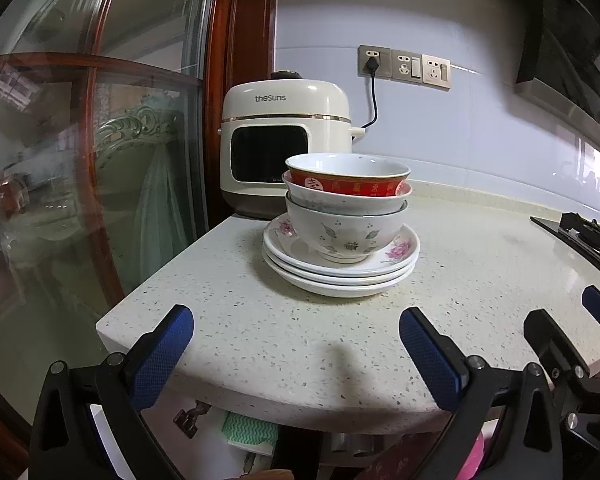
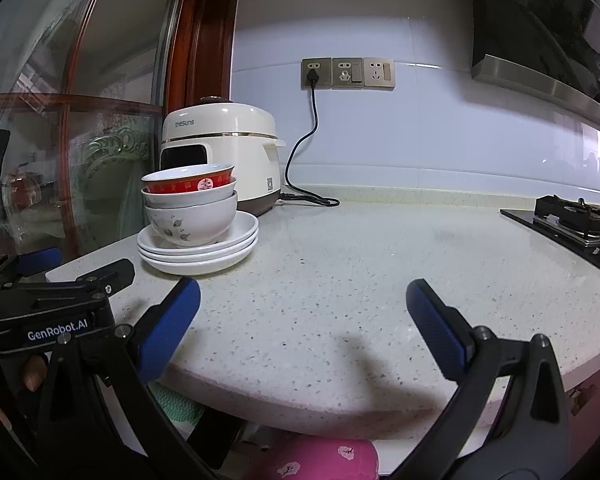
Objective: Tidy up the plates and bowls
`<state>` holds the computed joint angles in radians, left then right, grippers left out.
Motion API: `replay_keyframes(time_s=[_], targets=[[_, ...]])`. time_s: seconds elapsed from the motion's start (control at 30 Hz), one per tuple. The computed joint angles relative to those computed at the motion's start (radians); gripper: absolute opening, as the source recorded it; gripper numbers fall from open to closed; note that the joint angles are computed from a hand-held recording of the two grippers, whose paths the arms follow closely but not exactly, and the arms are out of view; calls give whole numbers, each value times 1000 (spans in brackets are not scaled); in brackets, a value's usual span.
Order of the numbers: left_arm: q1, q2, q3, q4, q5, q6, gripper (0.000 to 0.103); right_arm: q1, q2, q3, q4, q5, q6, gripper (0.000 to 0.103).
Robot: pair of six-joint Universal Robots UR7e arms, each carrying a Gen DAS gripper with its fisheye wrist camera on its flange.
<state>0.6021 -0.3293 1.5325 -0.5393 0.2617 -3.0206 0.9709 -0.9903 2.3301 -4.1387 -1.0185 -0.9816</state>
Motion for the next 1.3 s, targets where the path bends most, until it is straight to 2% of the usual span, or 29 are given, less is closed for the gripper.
replay_keyframes(time_s=[1.3], targets=[[0, 1, -6, 27, 2, -35, 103, 4, -10, 2, 41, -13, -7, 103]])
